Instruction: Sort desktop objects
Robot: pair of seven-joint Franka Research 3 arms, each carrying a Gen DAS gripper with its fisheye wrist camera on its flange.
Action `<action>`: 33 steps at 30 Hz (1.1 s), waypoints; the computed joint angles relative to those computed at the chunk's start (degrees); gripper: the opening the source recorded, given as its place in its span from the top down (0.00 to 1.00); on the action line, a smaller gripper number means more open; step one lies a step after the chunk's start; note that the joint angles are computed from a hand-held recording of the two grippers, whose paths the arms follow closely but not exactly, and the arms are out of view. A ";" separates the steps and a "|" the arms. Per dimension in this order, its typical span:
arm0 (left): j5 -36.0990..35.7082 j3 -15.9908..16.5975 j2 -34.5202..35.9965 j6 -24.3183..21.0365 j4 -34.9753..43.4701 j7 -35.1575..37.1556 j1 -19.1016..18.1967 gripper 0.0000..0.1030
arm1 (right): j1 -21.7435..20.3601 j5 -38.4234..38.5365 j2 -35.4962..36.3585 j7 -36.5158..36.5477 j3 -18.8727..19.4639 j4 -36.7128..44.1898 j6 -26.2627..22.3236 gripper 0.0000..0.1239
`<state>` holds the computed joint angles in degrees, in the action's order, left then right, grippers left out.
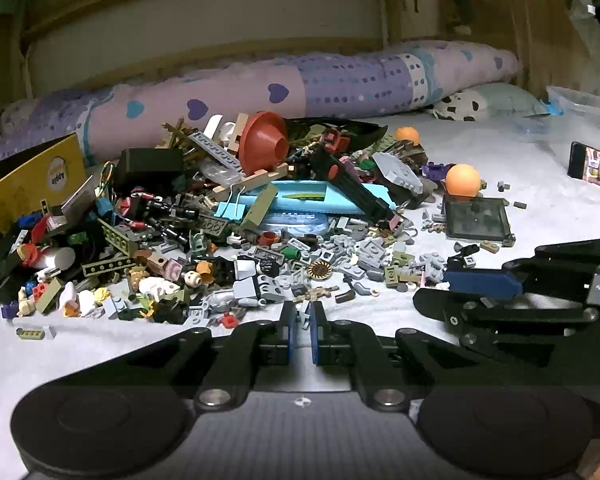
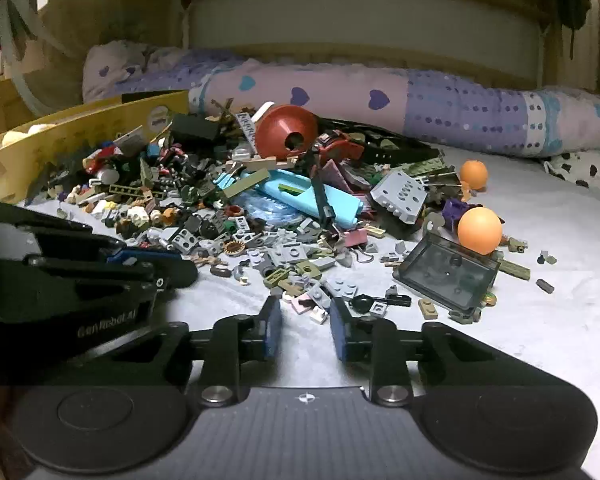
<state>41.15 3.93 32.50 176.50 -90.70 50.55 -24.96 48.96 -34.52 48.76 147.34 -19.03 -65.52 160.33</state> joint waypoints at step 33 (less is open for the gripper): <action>13.47 -2.38 -3.45 -4.50 -2.42 -12.29 1.05 0.95 | 0.48 -4.93 -1.43 5.26 1.87 -1.06 -2.96 0.91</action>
<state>54.62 1.55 29.05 172.01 -93.12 38.25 -23.91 49.44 -39.45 47.33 152.60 -17.16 -66.58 157.37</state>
